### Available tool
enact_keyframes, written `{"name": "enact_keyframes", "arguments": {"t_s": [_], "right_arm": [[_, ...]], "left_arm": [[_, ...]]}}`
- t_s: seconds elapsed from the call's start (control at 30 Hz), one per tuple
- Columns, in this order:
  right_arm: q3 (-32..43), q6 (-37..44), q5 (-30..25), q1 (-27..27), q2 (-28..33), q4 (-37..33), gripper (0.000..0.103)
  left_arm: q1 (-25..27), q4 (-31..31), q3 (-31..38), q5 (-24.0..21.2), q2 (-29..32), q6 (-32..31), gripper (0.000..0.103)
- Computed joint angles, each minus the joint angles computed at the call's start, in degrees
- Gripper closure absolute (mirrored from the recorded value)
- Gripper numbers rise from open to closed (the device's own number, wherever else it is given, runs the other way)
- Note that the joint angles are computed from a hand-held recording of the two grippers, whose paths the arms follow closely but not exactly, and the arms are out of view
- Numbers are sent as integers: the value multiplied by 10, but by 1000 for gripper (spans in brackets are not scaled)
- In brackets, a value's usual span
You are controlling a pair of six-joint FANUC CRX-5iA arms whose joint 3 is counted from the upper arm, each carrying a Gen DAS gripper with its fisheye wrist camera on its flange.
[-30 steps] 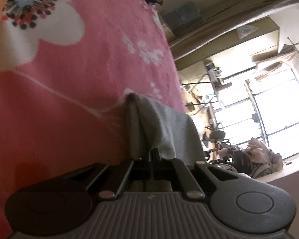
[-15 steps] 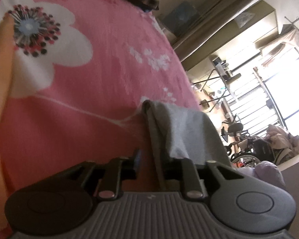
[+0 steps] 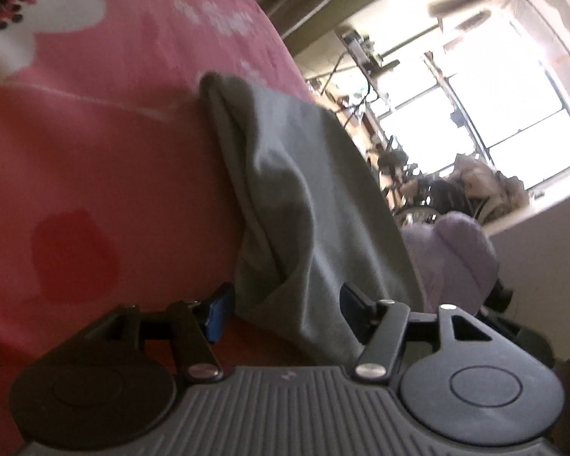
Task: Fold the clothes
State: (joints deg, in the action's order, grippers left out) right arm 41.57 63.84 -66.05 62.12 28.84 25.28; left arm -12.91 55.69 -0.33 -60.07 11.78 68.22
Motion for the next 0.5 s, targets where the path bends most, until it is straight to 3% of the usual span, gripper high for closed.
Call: {"name": "enact_keyframes", "arguments": {"t_s": [0.07,0.17,0.27,0.5], "right_arm": [[12,8,-11,3,10,0,53],[17,10,-26,4,18,1,53],[19,11,-30,6,26,8,54],[16,29,-25,22,48,67,54]], "left_arm": [[0,-10,4,-5,5,-6,66],[5,8,-3,-10,8,-1,79],[12,27,-7,-22,10,6,86],[21,57,7,-55,23,30,88]]}}
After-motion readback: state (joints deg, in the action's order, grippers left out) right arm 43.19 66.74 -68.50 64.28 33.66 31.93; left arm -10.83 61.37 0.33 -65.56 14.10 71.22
